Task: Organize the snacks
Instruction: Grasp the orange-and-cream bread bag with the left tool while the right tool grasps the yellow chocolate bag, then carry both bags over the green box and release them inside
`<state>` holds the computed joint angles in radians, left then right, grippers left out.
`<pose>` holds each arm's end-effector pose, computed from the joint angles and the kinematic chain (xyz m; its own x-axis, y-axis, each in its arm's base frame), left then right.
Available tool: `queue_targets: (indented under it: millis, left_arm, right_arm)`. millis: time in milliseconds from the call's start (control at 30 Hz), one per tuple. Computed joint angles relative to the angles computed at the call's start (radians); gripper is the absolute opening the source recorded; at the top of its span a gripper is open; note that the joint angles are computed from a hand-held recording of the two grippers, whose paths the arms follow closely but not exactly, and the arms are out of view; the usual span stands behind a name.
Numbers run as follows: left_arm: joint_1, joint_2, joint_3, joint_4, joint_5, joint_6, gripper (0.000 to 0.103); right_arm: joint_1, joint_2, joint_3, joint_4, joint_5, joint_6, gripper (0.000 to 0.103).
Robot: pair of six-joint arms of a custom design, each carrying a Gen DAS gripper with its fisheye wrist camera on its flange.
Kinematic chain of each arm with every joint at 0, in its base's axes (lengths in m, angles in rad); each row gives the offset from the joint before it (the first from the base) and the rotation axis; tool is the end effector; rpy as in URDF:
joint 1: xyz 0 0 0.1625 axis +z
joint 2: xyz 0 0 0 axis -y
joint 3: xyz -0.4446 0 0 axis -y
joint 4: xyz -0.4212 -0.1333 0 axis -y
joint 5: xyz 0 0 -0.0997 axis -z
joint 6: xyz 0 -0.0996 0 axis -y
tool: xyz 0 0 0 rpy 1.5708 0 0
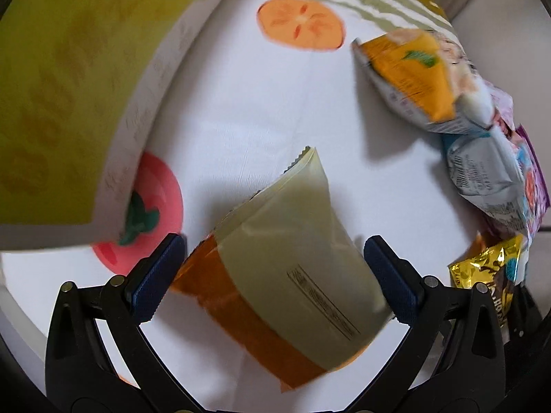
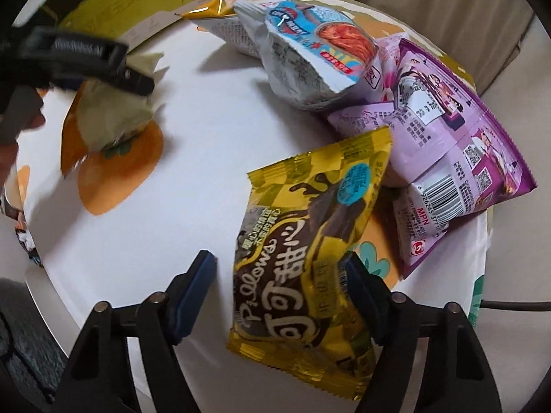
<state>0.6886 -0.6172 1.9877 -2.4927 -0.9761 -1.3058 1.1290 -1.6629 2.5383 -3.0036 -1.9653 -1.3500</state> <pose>-0.2662 -0.4640 -0.1105 -0.7602 -0.3446 -0.5508 -0.1447 0.9162 -0.3736 -0.0690 -0.3681 0.2565 -0.5178 -0.6218 0.5876 -0.6500 0.7325 0.2024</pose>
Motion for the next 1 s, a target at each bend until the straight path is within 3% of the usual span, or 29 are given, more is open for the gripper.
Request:
queue_targets:
  millis: [167,267,467,600,1000]
  left_arm:
    - [-0.014,0.011,-0.013,0.039,0.013,0.013,0.103]
    - [-0.023,0.011,-0.008,0.027,0.02,0.035,0.095]
    - [-0.042,-0.004,0.011,-0.013,0.006,0.078,0.081]
    - [-0.045,-0.015,0.02,-0.045,-0.008,0.094,0.075]
    - [-0.113,-0.065,-0.024,-0.051,0.046,0.17,0.073]
  right_arm:
    - [0.012,0.011,-0.03,0.025,0.0,0.014,0.061]
    - [0.02,0.019,-0.076,0.071,0.004,0.029,0.053]
    - [0.034,0.033,-0.089,0.068,0.009,0.067,0.052]
    - [0.033,-0.006,-0.091,0.116,0.032,0.103,0.052]
    - [0.072,-0.158,-0.123,0.298,0.092,0.216,0.052]
